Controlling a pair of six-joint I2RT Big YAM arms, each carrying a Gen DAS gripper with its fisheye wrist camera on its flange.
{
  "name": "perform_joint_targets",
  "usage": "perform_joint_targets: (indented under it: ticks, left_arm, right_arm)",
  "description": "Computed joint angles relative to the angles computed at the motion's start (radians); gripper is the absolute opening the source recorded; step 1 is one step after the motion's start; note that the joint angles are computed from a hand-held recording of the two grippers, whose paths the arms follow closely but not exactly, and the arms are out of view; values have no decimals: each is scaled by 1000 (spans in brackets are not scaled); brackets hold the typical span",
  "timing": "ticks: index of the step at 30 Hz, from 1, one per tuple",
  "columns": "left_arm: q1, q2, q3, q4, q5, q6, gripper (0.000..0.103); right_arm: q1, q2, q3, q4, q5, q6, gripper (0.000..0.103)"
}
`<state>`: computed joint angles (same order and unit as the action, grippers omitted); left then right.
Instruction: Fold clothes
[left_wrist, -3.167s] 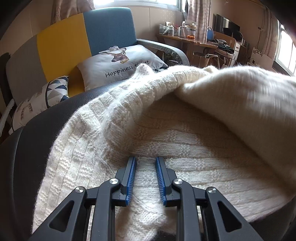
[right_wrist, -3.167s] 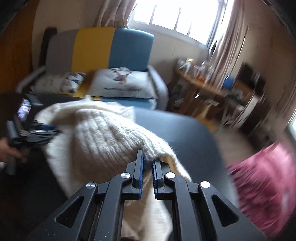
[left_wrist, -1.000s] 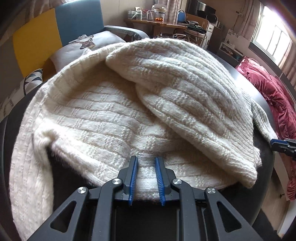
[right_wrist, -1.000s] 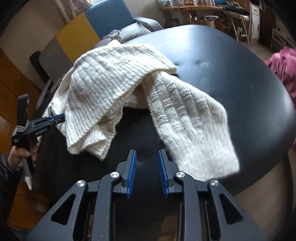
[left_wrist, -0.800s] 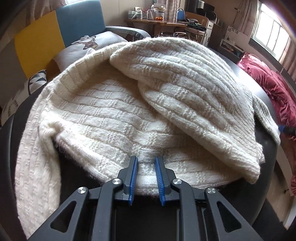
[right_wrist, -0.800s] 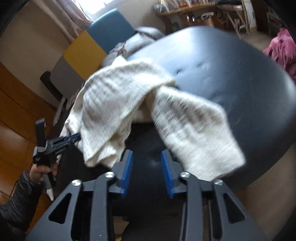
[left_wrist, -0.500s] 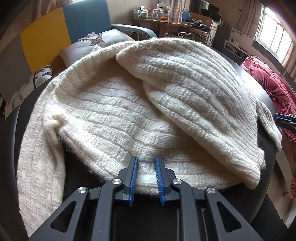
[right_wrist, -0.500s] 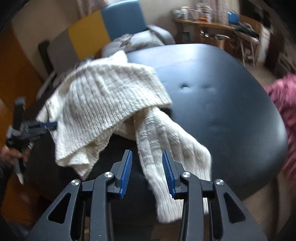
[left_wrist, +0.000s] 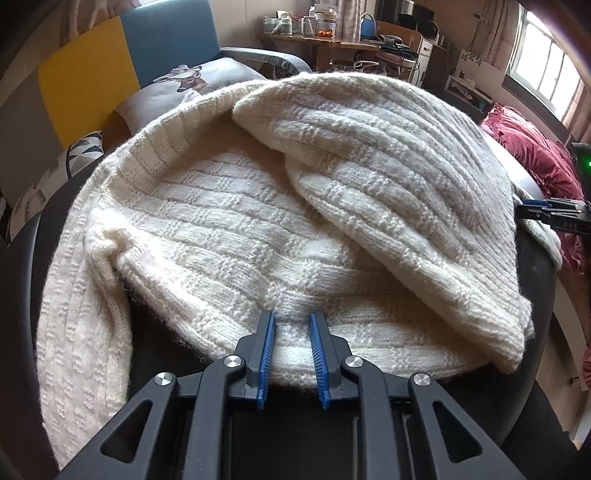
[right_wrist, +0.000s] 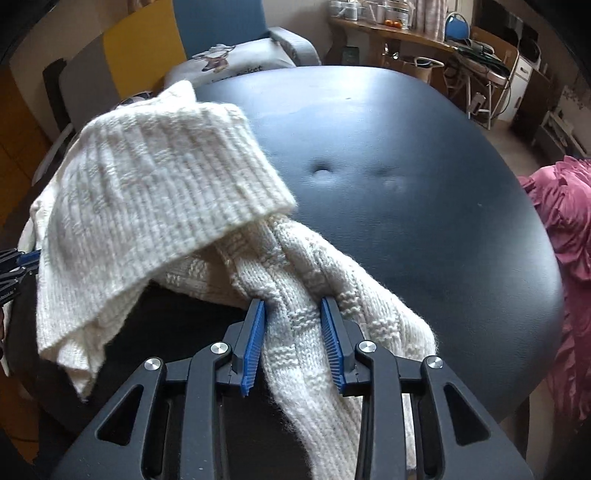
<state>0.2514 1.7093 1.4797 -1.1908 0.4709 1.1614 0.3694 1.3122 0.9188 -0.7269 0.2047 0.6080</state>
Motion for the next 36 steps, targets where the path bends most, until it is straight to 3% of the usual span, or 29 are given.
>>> perform_joint_targets:
  ticks: [2, 5, 6, 7, 8, 10, 12, 14, 15, 16, 17, 18, 19, 20, 22, 26, 28, 30, 33, 36]
  left_arm:
    - [12, 20, 38, -55, 33, -14, 21]
    - [69, 80, 148, -210, 148, -39, 21]
    - [105, 109, 194, -266, 192, -27, 20]
    - [141, 141, 248, -318, 235, -22, 20]
    - [172, 175, 313, -345, 272, -39, 21]
    - [220, 214, 397, -347, 308, -62, 21]
    - [263, 202, 392, -292, 308, -94, 21]
    - [279, 197, 386, -265, 296, -110, 21]
    - [282, 197, 383, -256, 290, -117, 21]
    - [286, 198, 381, -247, 283, -124, 21]
    - [285, 199, 379, -242, 279, -130, 21]
    - [276, 200, 376, -244, 281, -134, 21]
    - [267, 205, 375, -250, 285, -136, 21]
    - [256, 209, 373, -253, 290, -136, 21]
    - [230, 206, 362, -250, 300, -130, 21]
    - [182, 197, 351, -237, 315, -128, 21]
    - [156, 189, 341, -218, 319, -129, 21]
    - [129, 184, 335, -205, 318, -125, 21]
    - [89, 186, 326, -185, 293, -123, 21]
    - [62, 198, 323, -176, 262, -126, 21]
  right_arm:
    - [-25, -8, 1, -8, -21, -19, 33]
    - [-60, -60, 11, -1, -77, -53, 35]
    - [-72, -87, 15, 19, -102, -72, 40]
    - [-85, -112, 19, 38, -129, -88, 56]
    - [-88, -132, 36, 55, -145, -118, 63]
    - [-59, -132, 114, 62, -92, -223, 68]
    - [-2, -133, 191, 78, -2, -340, 68]
    - [88, -92, 275, 171, 208, -542, 79]
    - [132, -62, 302, 224, 298, -599, 94]
    - [155, -33, 317, 309, 378, -656, 103]
    - [175, 3, 335, 384, 446, -687, 103]
    - [184, 56, 372, 408, 459, -699, 103]
    - [175, 117, 424, 382, 389, -715, 103]
    - [150, 179, 486, 306, 331, -705, 103]
    - [106, 320, 662, 81, 222, -681, 98]
    - [-8, 546, 933, -212, -4, -490, 96]
    - [-22, 616, 1008, -279, -39, -428, 96]
    - [2, 663, 1038, -303, -6, -363, 96]
    - [19, 710, 1075, -385, 5, -342, 95]
    - [37, 762, 1132, -443, 39, -339, 77]
